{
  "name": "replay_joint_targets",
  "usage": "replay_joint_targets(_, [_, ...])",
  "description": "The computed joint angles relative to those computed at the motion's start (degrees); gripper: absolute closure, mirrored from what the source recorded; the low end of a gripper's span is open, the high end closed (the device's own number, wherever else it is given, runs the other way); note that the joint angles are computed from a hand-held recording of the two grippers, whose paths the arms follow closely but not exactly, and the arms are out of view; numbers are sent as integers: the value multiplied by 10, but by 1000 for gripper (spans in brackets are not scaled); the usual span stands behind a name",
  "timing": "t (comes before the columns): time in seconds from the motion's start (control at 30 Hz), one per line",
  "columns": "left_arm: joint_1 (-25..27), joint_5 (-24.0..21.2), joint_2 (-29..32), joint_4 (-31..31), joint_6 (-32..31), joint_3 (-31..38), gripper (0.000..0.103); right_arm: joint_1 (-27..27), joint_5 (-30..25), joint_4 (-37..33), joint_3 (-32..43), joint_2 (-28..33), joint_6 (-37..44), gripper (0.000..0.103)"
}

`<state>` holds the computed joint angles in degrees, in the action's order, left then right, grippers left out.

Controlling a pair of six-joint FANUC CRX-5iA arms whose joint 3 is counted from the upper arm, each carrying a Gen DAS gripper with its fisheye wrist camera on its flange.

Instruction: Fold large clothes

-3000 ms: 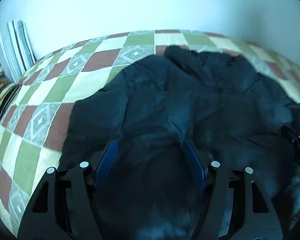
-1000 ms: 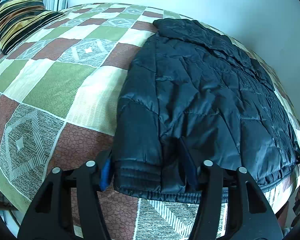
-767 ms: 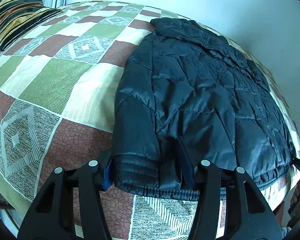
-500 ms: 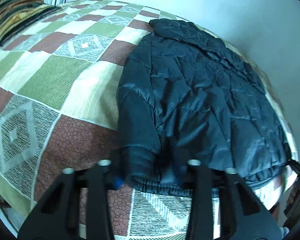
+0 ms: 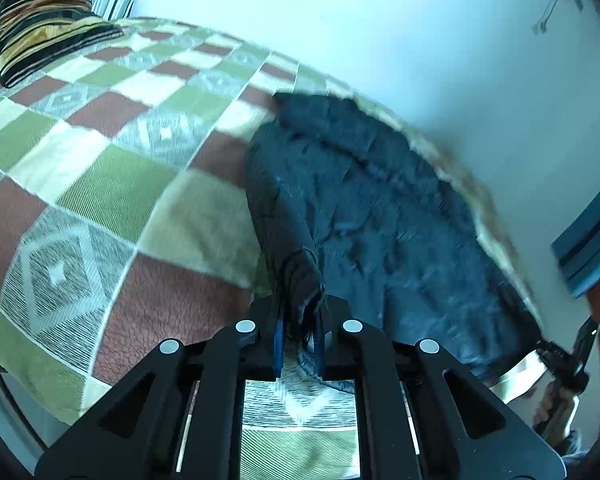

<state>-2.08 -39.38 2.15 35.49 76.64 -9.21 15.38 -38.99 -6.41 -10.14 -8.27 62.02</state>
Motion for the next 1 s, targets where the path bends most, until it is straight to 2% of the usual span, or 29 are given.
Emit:
replay_joint_targets(0.13, [5,-1,19,64,-26,27,93,-31,-5,-78,52,16,65,93])
replay_joint_targets(0.3, [-1,-11,83,35,5,127,93,-66,-12,-145,139,71,115,94])
replay_joint_targets(0.4, [-2,-21,130,21,26,191,93,-77,-22,-158,193,117,122,94])
replay_joint_targets(0.6, [-6,-91,276,-63,131,390,93,-101,-78,-189,334,246,104,94])
replay_joint_targets(0.7, [-9,-156,365,-111,191,516,93,-104,-123,-181,405,315,76,94])
replay_joint_targets(0.8, [-12,-221,442,-138,225,627,92,-100,-160,-161,452,363,54,94])
replay_joint_targets(0.9, [-14,-258,492,-150,238,696,92,-100,-184,-157,482,399,42,94])
replay_joint_targets(1.0, [-13,-252,502,-144,230,698,92,-101,-176,-163,479,404,37,94])
